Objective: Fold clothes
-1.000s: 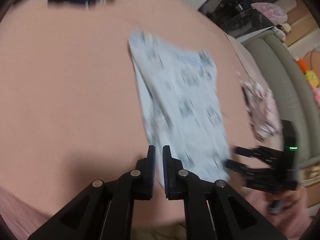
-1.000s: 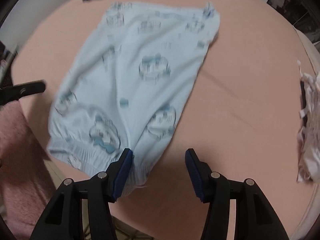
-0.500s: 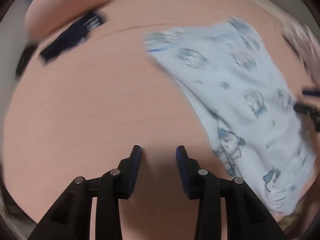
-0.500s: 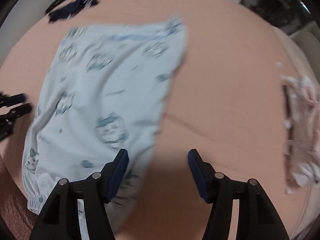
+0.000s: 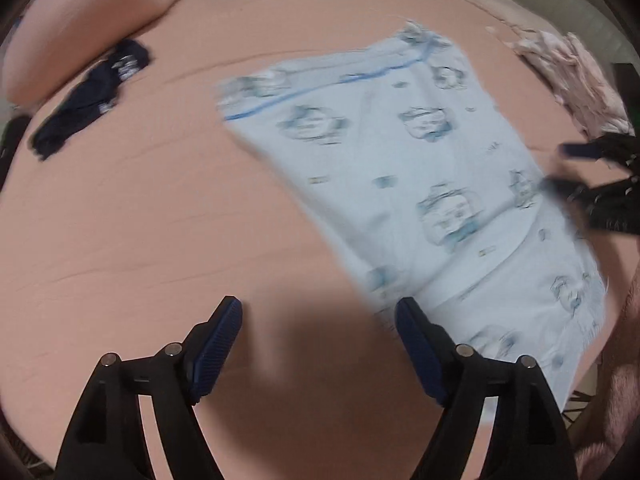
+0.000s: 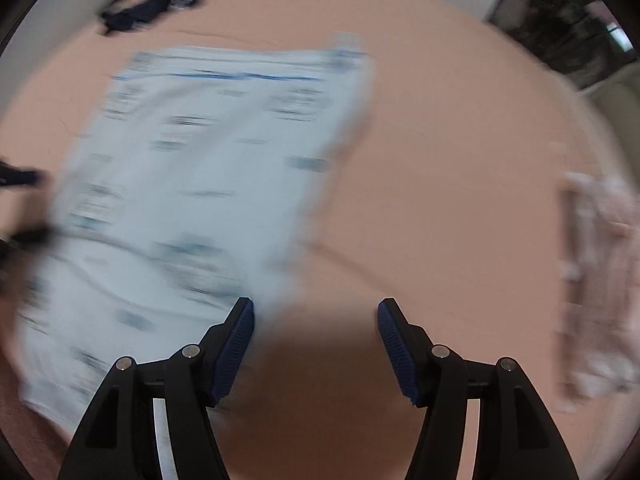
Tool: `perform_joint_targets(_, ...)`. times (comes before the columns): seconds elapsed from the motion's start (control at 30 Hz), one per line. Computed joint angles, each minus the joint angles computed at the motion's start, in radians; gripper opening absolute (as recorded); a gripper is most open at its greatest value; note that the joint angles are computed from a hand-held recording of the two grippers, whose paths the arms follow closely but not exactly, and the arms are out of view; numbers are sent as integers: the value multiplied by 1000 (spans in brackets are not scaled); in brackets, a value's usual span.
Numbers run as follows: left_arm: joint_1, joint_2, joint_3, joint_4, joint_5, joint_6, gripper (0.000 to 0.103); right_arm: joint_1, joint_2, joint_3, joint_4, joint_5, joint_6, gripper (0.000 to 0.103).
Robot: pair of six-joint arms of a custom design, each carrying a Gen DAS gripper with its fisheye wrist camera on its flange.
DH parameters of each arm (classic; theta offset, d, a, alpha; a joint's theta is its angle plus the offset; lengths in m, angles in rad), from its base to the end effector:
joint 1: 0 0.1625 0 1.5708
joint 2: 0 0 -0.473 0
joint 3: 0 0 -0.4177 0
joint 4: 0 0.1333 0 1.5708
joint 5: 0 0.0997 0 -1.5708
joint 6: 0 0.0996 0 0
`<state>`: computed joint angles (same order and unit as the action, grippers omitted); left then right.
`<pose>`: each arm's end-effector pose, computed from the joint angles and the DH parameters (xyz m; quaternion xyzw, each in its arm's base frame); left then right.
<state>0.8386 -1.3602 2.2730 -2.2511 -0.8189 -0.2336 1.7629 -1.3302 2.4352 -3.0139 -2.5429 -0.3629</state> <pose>-0.1408 -0.4578 0.2008 0.2692 0.8848 -0.0738 0.3731 0.1289 -0.3956 0.2288 0.1632 -0.8598 0.1089 0.4715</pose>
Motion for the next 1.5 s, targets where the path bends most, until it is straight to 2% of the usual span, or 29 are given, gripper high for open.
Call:
perform_joint_targets(0.03, -2, -10, -5, -13, -4, 0, 75, -2, 13, 5, -62, -49, -46, 62)
perform_joint_targets(0.07, 3, -22, -5, -69, -44, 13, 75, 6, 11, 5, -83, -56, -50, 62)
perform_joint_targets(0.13, 5, -12, 18, -221, -69, 23, 75, 7, -23, 6, -33, 46, 16, 62)
perform_joint_targets(0.2, 0, 37, 21, -219, -31, 44, 75, 4, -52, 7, 6, 151, 72, 63)
perform_joint_targets(0.23, 0, 61, 21, -199, -6, 59, 75, 3, -34, 13, 13, 154, 61, 63)
perform_joint_targets(0.27, 4, 83, 20, -166, 31, 72, 80, 6, -13, 18, 24, 149, 56, 63)
perform_joint_targets(0.33, 9, 79, 24, -150, 68, 75, 79, 18, 15, 35, -19, 118, 3, 65)
perform_joint_targets(0.37, 5, 65, 20, -93, 117, 33, 79, 29, 20, 45, -58, 92, -35, 69)
perform_joint_targets(0.4, -1, 50, 20, -42, 172, 0, 79, 43, 12, 46, -55, 43, -32, 69)
perform_joint_targets(0.43, 4, 28, 19, -14, 186, -3, 77, 58, 6, 47, -60, -4, -30, 69)
perform_joint_targets(0.47, 8, 8, 18, -27, 158, -3, 76, 73, -2, 55, -106, -26, -51, 69)
perform_joint_targets(0.5, 7, -8, 20, -83, 88, -17, 76, 83, -28, 61, -124, -24, -68, 69)
perform_joint_targets(0.53, 17, -28, 21, -151, -16, -15, 76, 89, -63, 65, -100, 21, -46, 69)
perform_joint_targets(0.57, 17, -37, 31, -218, -96, -6, 76, 86, -114, 67, -35, 108, 15, 69)
perform_joint_targets(0.67, -26, -4, 83, -394, -224, 62, 77, 86, -163, 76, 55, 297, 156, 69)
perform_joint_targets(0.73, -54, 45, 96, -372, -202, 65, 77, 81, -114, 97, 39, 305, 155, 69)
perform_joint_targets(0.8, -76, 74, 104, -251, -93, -8, 77, 83, -86, 131, 21, 271, 141, 69)
perform_joint_targets(0.87, -81, 59, 116, -155, -31, -103, 80, 83, -80, 179, -2, 219, 116, 69)
perform_joint_targets(0.93, -109, 5, 136, -75, -6, -248, 80, 59, -173, 230, -9, 264, 127, 71)
perform_joint_targets(0.97, -123, -21, 143, -50, -8, -319, 80, 46, -231, 244, 38, 284, 158, 71)
perform_joint_targets(1.07, -168, -86, 192, -101, -62, -434, 79, 25, -382, 264, 157, 342, 232, 71)
perform_joint_targets(1.1, -176, -97, 212, -153, -99, -436, 79, 24, -402, 262, 178, 352, 255, 71)
perform_joint_targets(1.2, -170, -68, 245, -288, -200, -446, 79, -28, -433, 257, 202, 461, 261, 70)
perform_joint_targets(1.23, -164, -59, 259, -320, -217, -476, 79, -38, -415, 256, 204, 460, 271, 70)
perform_joint_targets(1.33, -164, -48, 320, -491, -252, -528, 76, -65, -375, 284, 101, 475, 238, 58)
perform_joint_targets(1.37, -162, -45, 338, -552, -273, -518, 72, -72, -390, 289, 109, 505, 234, 46)
perform_joint_targets(1.4, -161, -42, 345, -574, -290, -514, 68, -82, -395, 291, 111, 535, 227, 40)
perform_joint_targets(1.43, -165, -40, 348, -577, -300, -516, 59, -92, -402, 293, 116, 563, 220, 39)
perform_joint_targets(1.5, -180, -37, 345, -560, -305, -526, 56, -82, -453, 289, 178, 577, 227, 39)
